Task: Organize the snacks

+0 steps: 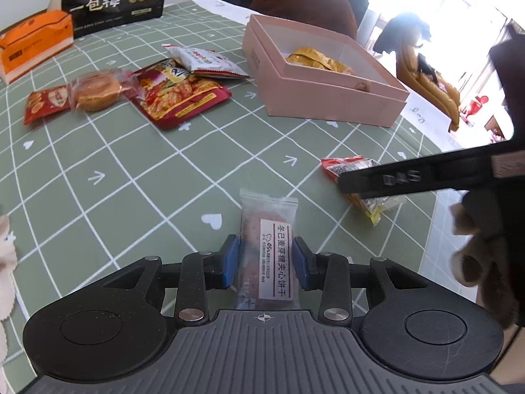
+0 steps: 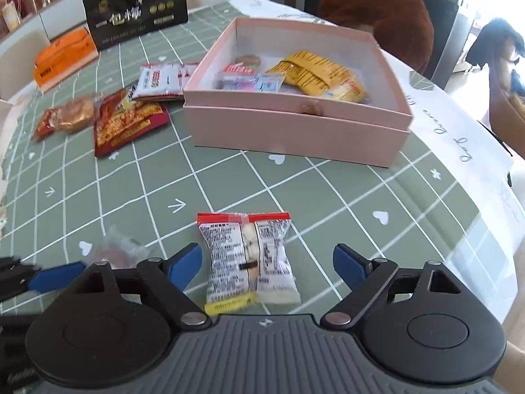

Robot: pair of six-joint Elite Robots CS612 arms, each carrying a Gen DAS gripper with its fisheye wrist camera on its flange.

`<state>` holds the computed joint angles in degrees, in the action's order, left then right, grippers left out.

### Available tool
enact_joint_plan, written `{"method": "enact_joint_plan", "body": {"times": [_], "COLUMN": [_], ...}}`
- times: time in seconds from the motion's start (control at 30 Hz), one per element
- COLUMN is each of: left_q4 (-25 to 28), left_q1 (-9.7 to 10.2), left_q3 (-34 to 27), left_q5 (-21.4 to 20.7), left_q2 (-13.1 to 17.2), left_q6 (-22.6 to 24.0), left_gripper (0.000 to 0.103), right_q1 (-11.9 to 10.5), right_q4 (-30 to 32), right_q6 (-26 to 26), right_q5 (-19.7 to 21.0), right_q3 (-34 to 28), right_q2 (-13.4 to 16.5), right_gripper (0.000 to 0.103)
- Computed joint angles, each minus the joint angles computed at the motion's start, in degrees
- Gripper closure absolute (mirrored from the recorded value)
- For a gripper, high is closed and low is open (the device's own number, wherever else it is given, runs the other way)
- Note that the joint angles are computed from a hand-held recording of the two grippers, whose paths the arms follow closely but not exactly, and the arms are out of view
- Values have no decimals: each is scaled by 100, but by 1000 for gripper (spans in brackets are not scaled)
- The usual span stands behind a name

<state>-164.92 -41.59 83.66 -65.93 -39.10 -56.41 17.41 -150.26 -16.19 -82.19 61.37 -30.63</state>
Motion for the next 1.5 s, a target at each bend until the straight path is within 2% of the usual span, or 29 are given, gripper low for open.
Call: {"method": "enact_joint_plan", "body": {"times": [0.1, 0.17, 0.23, 0.3, 0.57, 0.77, 0.93, 1.13, 1.23, 1.27, 1.33, 1.5], "left_q4": [8, 42, 30, 19, 3, 150, 375, 634, 741, 752, 692, 225], "left_q1": [-1, 1, 4, 5, 55, 51, 39, 40, 32, 32, 37, 49], "left_q3": [-1, -19, -33, -59, -162, -286, -299, -414, -458, -461, -433, -263], "left_q5": [-22, -44, -68, -57, -211, -246, -333, -293, -260, -258, -281, -322], "left_q2": [-4, -5, 4, 26, 79, 123, 81, 102, 112, 112, 105, 93], "left_q6": [70, 143, 231, 321, 513, 914, 1272, 1287, 1328, 1331, 1300, 1191], "left_gripper": [62, 62, 61, 61, 60, 55, 55, 55, 55, 55, 55, 55], "right_q1": [37, 64, 71, 69, -57, -77, -91, -98, -95, -98, -106, -122], "right_q4": [221, 296, 291, 405, 417, 125, 89, -99, -110, -95, -120, 64], "right_q6": [20, 25, 67, -46, 17, -305, -226, -175, -167, -162, -189, -352], "right_q5": [-9, -20, 38, 102, 279, 140, 152, 166, 148, 163, 183, 151], "right_q3": [-174, -264, -259, -227, 331, 692, 668, 679, 632, 620, 636, 682], "right_q2": [93, 152, 143, 99, -226, -380, -354, -309, -276, -272, -286, -371], "right_gripper": [24, 31, 45, 47, 47, 46, 37, 24, 24, 25, 40, 48]}}
